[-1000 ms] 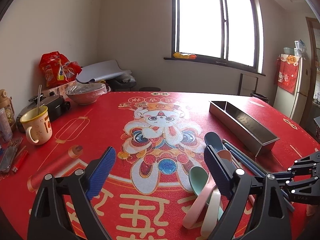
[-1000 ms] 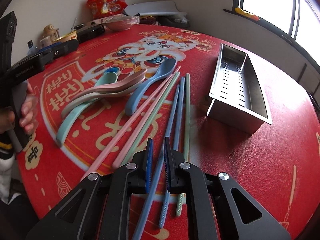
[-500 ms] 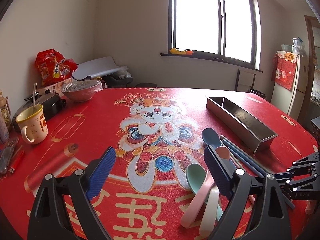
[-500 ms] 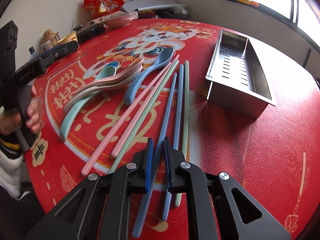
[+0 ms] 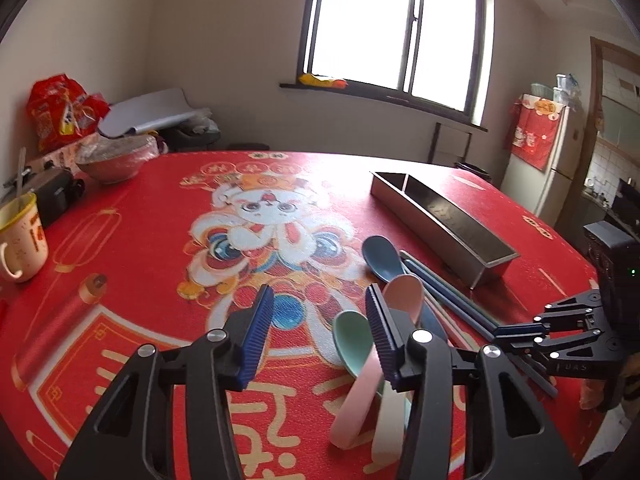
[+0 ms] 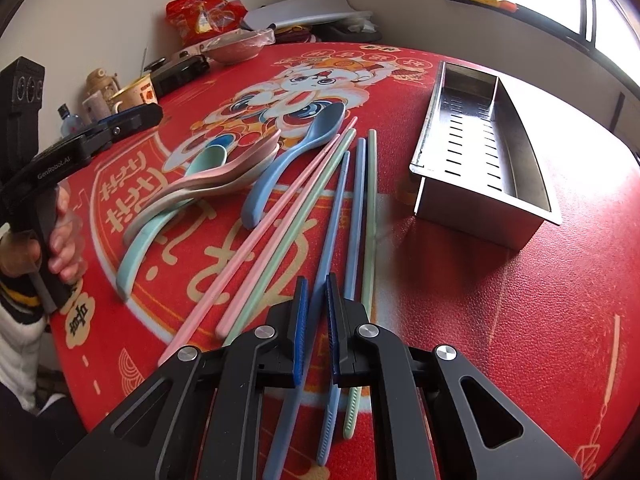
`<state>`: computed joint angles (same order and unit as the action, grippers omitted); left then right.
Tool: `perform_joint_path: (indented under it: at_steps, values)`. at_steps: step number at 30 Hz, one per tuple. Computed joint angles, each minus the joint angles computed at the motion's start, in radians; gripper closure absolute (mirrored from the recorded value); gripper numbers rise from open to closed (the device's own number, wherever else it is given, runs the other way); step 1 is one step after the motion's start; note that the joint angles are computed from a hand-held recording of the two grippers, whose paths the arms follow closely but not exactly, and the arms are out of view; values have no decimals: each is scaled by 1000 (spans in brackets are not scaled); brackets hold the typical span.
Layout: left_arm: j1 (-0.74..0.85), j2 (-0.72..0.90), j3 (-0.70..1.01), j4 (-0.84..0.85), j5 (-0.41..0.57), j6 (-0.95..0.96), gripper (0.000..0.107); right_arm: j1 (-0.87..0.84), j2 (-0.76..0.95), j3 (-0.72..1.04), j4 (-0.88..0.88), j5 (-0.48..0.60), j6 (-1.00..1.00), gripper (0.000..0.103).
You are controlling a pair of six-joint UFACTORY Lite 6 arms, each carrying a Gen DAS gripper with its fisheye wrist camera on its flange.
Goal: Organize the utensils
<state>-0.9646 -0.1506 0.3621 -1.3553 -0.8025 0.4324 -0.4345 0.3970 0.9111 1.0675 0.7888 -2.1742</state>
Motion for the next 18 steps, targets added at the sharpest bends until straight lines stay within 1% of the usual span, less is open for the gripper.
perform_joint_path:
  at_steps: [1, 3, 5, 7, 8, 9, 10, 12, 14, 15, 18]
  values:
    - [41, -17, -13, 62, 65, -33, 69, 1, -7, -9, 8, -6, -11, 94]
    - [120, -48, -32, 183, 187, -106, 71, 4, -18, -23, 21, -16, -28, 94]
    - [177, -83, -49, 291, 269, -187, 71, 4, -19, -24, 22, -17, -30, 94]
    - [224, -106, -54, 409, 328, -287, 71, 4, -18, -24, 19, -15, -24, 94]
    - [242, -102, -48, 473, 350, -343, 71, 3, -18, -24, 19, -14, -26, 94]
    - [256, -90, -36, 536, 371, -394, 73, 3, -19, -25, 19, -14, -26, 94]
    - [261, -71, -20, 593, 385, -443, 80, 2, -18, -24, 20, -15, -28, 94]
    - [274, -23, 18, 701, 410, -529, 86, 3, -23, -30, 25, -18, -34, 94]
    - [273, 26, 59, 691, 428, -505, 87, 3, -22, -31, 29, -21, -40, 94]
    - [286, 45, 73, 713, 439, -518, 87, 3, -20, -29, 29, -21, -40, 94]
    - [340, 71, 82, 884, 465, -682, 87, 3, -19, -28, 28, -20, -39, 94]
